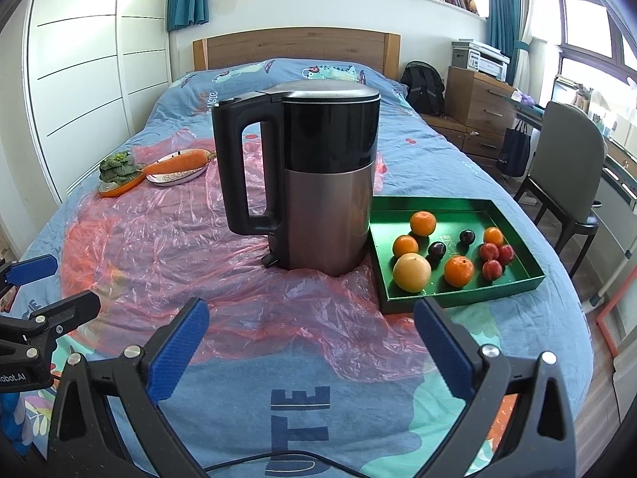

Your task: Organize fruits

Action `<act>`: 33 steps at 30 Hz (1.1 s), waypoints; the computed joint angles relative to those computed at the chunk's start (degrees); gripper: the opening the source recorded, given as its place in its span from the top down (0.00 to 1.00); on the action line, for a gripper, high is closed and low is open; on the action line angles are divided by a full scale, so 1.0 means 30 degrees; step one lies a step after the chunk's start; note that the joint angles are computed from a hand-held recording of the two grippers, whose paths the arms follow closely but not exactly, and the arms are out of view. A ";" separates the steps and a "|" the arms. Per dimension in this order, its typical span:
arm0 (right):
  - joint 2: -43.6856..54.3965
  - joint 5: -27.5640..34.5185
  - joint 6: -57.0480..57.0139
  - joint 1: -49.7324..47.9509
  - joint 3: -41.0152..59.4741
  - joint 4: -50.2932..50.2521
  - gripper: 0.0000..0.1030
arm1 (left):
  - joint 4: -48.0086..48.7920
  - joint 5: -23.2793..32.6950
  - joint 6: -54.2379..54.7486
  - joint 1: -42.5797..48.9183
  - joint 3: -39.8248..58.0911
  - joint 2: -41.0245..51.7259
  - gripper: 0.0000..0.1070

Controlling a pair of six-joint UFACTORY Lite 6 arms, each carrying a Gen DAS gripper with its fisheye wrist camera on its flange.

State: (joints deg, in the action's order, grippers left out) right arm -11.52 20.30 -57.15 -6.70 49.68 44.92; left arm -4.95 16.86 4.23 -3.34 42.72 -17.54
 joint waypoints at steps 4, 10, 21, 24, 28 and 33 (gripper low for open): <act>0.0239 0.0041 -0.0210 -0.0241 0.0086 0.0108 0.00 | 0.0417 -0.0072 -0.0431 -0.0103 0.0084 0.0231 0.18; 0.0470 -0.0075 -0.0328 -0.0203 0.0162 0.0127 0.00 | -0.0284 -0.0030 0.0323 -0.0040 0.0202 0.0575 0.18; 0.0793 -0.0032 -0.0529 -0.0068 0.0324 0.0118 0.00 | -0.1022 0.0002 0.1131 0.0169 0.0339 0.0784 0.18; 0.0942 -0.0038 -0.0511 -0.0047 0.0377 0.0084 0.00 | -0.1154 0.0107 0.1248 0.0216 0.0476 0.0900 0.18; 0.1015 0.0089 -0.0637 -0.0199 0.0422 0.0078 0.00 | -0.1747 0.0159 0.1871 0.0310 0.0554 0.0951 0.16; 0.1002 0.0117 -0.0634 -0.0240 0.0448 -0.0008 0.00 | -0.1322 0.0107 0.1451 0.0066 0.0534 0.0949 0.10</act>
